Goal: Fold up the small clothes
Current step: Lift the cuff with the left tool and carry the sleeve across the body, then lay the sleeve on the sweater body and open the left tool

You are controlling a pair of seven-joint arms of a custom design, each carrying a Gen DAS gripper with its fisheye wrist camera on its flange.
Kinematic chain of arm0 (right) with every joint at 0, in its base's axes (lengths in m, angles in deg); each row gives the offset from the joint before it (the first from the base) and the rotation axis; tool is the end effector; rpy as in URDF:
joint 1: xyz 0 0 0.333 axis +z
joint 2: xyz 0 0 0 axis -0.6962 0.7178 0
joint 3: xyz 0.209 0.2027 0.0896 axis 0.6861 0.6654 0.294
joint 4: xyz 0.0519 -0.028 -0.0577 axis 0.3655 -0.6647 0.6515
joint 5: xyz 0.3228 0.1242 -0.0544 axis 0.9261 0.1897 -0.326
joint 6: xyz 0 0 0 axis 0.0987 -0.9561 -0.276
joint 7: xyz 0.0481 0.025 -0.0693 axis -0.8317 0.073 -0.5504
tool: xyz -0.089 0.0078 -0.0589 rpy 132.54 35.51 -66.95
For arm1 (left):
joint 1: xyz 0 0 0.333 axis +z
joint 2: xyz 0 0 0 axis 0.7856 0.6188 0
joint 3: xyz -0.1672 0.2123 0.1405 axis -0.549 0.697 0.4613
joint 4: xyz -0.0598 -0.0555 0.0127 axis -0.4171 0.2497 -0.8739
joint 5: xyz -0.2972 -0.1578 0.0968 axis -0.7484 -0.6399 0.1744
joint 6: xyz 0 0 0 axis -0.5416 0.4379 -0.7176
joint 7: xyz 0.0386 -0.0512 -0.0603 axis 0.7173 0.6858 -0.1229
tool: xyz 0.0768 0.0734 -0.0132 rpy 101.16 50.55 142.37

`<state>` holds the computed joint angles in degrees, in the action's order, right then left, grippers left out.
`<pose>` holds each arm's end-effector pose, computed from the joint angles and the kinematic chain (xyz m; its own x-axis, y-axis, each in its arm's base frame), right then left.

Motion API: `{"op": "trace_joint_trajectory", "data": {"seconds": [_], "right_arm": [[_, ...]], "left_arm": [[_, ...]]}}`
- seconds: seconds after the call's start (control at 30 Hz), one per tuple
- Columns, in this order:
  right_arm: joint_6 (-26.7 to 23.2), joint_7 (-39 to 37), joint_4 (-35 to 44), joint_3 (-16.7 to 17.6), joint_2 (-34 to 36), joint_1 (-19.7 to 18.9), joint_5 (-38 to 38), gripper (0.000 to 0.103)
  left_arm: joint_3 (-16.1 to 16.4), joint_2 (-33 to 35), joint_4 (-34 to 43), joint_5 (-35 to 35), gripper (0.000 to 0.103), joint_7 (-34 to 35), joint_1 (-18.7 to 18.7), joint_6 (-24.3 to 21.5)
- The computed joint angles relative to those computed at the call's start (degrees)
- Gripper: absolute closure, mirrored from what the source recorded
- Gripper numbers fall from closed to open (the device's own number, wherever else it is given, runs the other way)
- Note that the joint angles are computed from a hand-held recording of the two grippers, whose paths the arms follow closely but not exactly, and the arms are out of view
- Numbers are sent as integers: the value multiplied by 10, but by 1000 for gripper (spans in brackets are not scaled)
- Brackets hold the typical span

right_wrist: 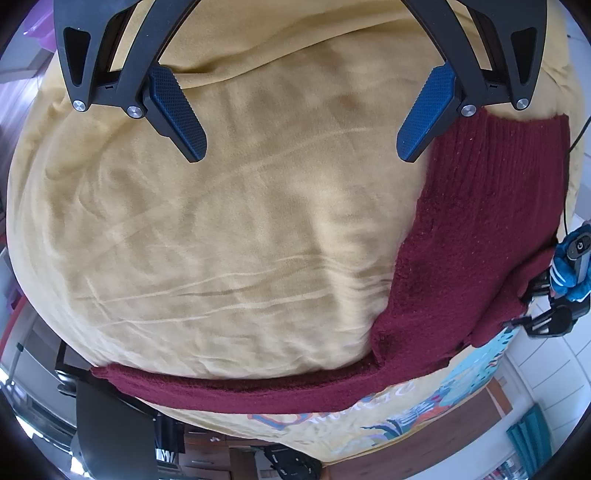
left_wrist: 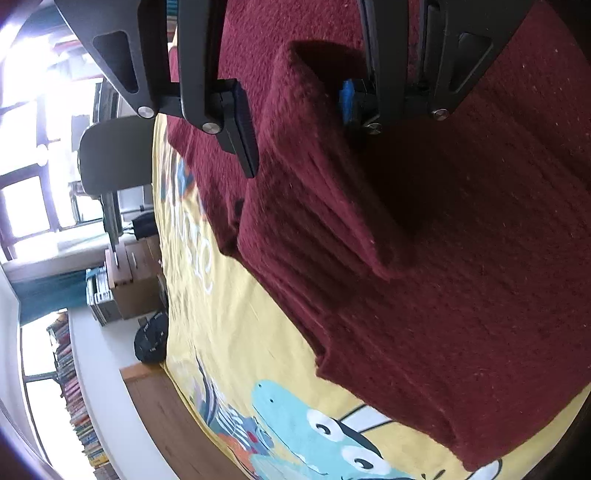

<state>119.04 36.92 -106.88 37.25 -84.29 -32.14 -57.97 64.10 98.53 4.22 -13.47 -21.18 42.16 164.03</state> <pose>0.4160 0.0423 0.3733 -0.1089 -0.9827 -0.1499 -0.8624 0.1684 -0.4775 0.6742 -0.2416 0.4162 0.2882 -0.6340 0.7176 -0.8018 -0.5695 -0.1812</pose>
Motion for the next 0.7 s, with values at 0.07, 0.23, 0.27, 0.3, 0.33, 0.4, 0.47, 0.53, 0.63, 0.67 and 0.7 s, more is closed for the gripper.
{"op": "trace_joint_trajectory", "data": {"seconds": [0.07,0.23,0.27,0.3,0.33,0.4,0.47,0.53,0.63,0.67,0.7], "right_arm": [[1,0,0,0,0,0,0,0],[1,-2,0,0,1,1,3,0],[1,-2,0,0,1,1,3,0],[2,-3,-1,0,0,1,3,0],[3,-3,-2,-1,0,1,4,0],[4,-3,-2,-2,0,2,6,0],[4,-3,-2,-3,0,3,7,0],[4,-3,-2,-3,1,4,7,0],[4,-6,-3,-5,-1,6,10,0],[5,-6,-3,-5,-1,6,11,0],[7,-3,-5,-3,-2,3,10,0]], "left_arm": [[-2,-15,-21,-11,95,23,2,5],[-15,-6,8,11,95,51,-9,-18],[-13,0,22,21,95,53,-18,-34],[-15,5,31,22,95,57,-21,-45],[-15,12,43,26,95,58,-26,-57],[-5,20,61,39,94,47,-40,-83],[-7,30,73,40,84,45,-44,-101],[-13,35,77,32,66,48,-42,-113],[-11,34,82,37,58,50,-48,-132],[-17,30,76,33,58,61,-46,-131],[-19,26,71,29,58,70,-44,-129]]}}
